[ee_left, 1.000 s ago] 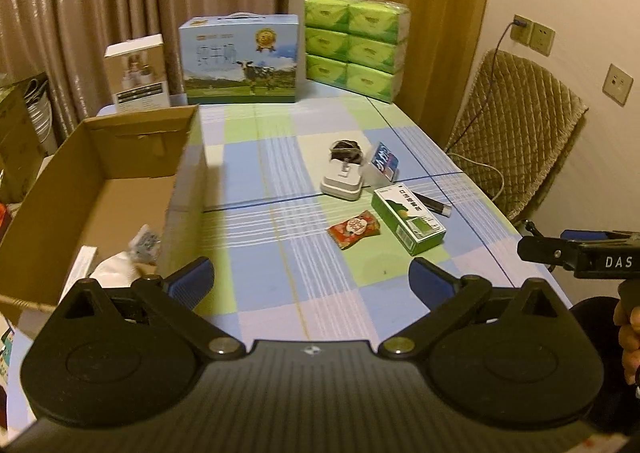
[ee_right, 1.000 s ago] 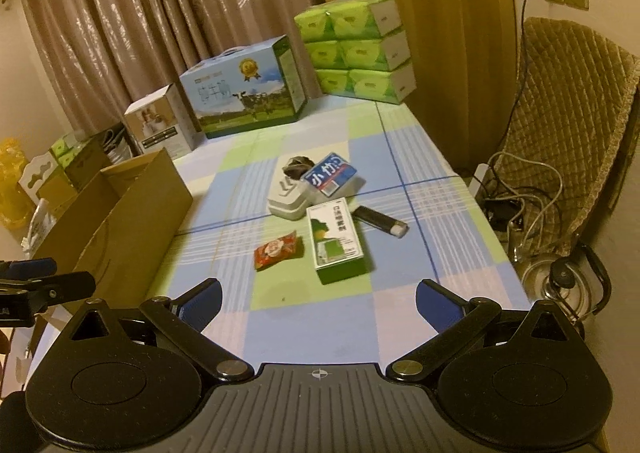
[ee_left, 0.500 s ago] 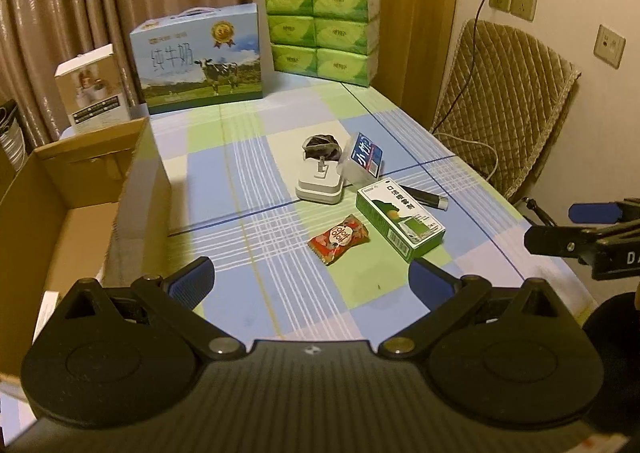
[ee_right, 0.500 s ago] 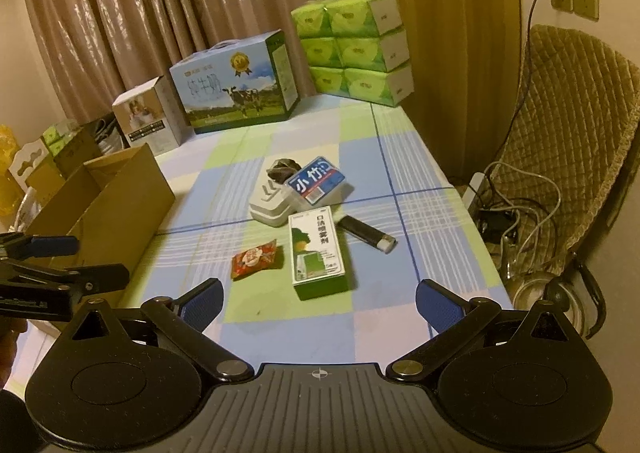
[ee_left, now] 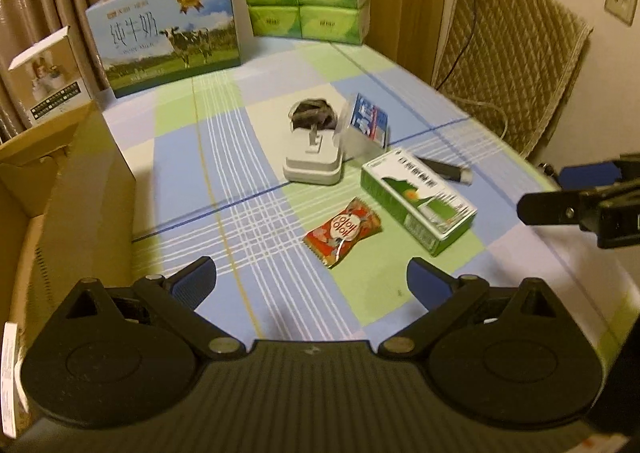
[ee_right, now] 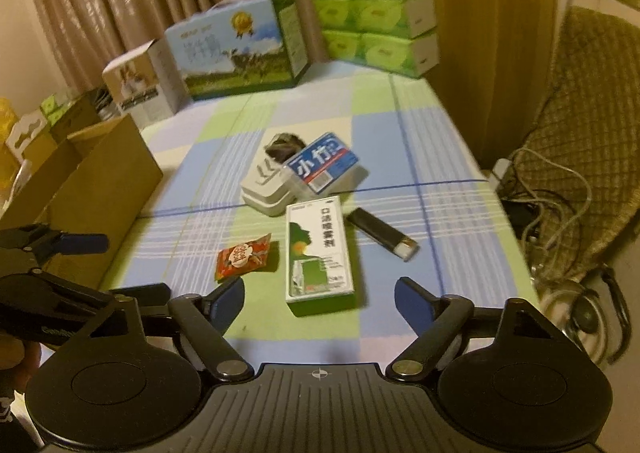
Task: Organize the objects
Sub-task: 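Move both tools back toward the remaining items on the table, then grasp the red candy packet with the left tool while the right tool grasps the green spray box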
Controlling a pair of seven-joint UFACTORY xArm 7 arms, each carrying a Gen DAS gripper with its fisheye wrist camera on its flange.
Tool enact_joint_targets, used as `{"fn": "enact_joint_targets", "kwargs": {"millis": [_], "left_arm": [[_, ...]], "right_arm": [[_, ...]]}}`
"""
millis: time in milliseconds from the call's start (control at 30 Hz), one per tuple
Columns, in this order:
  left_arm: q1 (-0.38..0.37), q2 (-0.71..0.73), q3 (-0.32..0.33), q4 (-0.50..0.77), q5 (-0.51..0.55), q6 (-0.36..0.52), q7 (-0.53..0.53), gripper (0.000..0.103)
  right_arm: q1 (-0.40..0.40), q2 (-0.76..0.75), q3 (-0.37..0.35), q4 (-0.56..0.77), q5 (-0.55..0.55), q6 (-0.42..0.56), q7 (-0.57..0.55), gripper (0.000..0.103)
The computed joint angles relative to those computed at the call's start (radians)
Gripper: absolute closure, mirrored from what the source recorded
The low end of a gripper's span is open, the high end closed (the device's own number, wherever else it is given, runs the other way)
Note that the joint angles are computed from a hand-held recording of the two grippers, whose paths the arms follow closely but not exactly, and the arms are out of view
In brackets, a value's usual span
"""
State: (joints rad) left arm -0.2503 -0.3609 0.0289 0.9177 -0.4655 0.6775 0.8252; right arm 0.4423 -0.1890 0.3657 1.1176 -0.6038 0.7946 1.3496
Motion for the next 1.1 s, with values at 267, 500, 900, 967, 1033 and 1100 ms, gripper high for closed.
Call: {"fn": "enact_joint_targets", "kwargs": {"millis": [267, 500, 900, 967, 1033, 1100], "left_arm": [[0.008, 0.094, -0.03, 0.031, 0.036, -0.017, 0.004, 0.013], [0.015, 0.145, -0.049, 0.047, 0.04, -0.039, 0.008, 0.016], [-0.002, 0.27, -0.083, 0.121, -0.035, -0.086, 0.123, 0.028], [0.002, 0.299, -0.092, 0.142, -0.043, -0.077, 0.144, 0.031], [0.011, 0.325, -0.102, 0.159, -0.037, -0.063, 0.138, 0.041], [0.02, 0.335, -0.108, 0.165, -0.074, -0.057, 0.151, 0.048]], "right_arm": [[0.005, 0.141, -0.069, 0.048, 0.032, -0.069, -0.13, 0.036], [0.025, 0.205, -0.124, 0.06, 0.083, -0.104, -0.215, 0.049], [0.016, 0.144, -0.119, 0.006, 0.076, -0.081, -0.171, 0.05], [0.013, 0.144, -0.116, 0.006, 0.076, -0.083, -0.167, 0.05], [0.011, 0.143, -0.114, 0.004, 0.075, -0.085, -0.165, 0.05], [0.01, 0.141, -0.113, 0.002, 0.079, -0.088, -0.169, 0.05]]}}
